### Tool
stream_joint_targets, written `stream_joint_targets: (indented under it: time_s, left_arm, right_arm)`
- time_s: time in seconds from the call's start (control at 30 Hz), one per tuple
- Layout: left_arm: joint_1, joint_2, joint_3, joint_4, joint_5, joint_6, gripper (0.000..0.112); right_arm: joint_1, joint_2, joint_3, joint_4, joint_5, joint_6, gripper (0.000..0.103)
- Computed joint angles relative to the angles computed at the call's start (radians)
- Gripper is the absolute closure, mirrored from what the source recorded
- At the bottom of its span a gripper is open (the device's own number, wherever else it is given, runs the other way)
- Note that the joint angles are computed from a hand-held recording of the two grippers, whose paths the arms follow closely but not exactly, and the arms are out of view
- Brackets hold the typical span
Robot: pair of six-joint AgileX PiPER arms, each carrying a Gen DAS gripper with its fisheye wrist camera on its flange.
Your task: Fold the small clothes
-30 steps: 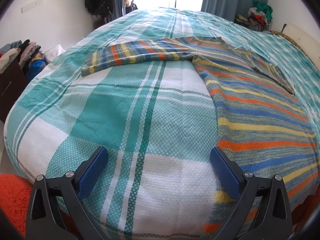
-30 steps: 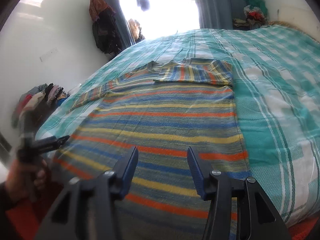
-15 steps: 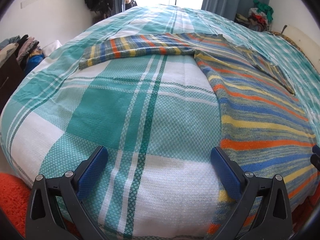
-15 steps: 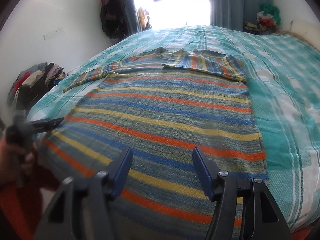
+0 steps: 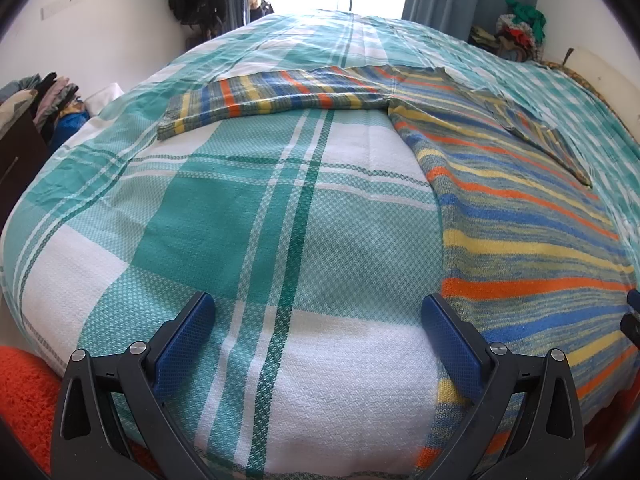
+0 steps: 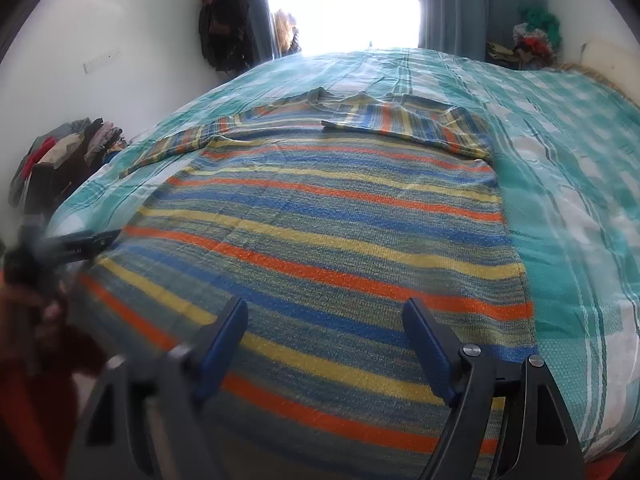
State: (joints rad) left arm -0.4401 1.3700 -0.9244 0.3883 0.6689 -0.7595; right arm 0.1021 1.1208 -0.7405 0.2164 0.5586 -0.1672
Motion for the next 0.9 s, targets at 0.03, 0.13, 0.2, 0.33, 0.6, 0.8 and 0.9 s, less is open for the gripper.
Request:
stream_joint_targets:
  time_s: [0.03,0.13,0.2,0.33,0.6,0.8,0.9]
  left_arm:
    - [-0.001,0.0,0.0,0.0,0.001,-0.001,0.01]
    - [-0.002,0.0,-0.001,0.002,0.003,-0.004,0.01]
    - [-0.002,0.001,0.0,0.003,0.002,-0.004,0.01]
    - [-0.004,0.0,0.0,0.005,0.002,-0.007,0.01]
    - [-0.006,0.002,-0.005,-0.001,0.01,-0.005,0.01]
    - [0.236,-0.007,-0.158,-0.426,0.094,0.425,0.01]
    - [0.467,0.05,-0.305,-0.651,0.148,0.604,0.01]
  right_arm:
    - [0.004,0.0,0.0,0.001,0.0,-0.003,0.024]
    - [0.019,0.0,0.006,-0.002,-0.006,-0.006,0.024]
    - [0.024,0.002,0.007,0.0,-0.006,-0.011,0.024]
    - [0.027,0.003,0.009,0.007,-0.011,-0.016,0.024]
    - [0.03,0.007,0.004,0.015,-0.008,-0.022,0.024]
    - [0.003,-0.003,0.011,0.053,-0.006,-0.06,0.024]
    - [-0.017,0.005,0.009,0.089,-0.003,-0.094,0.024]
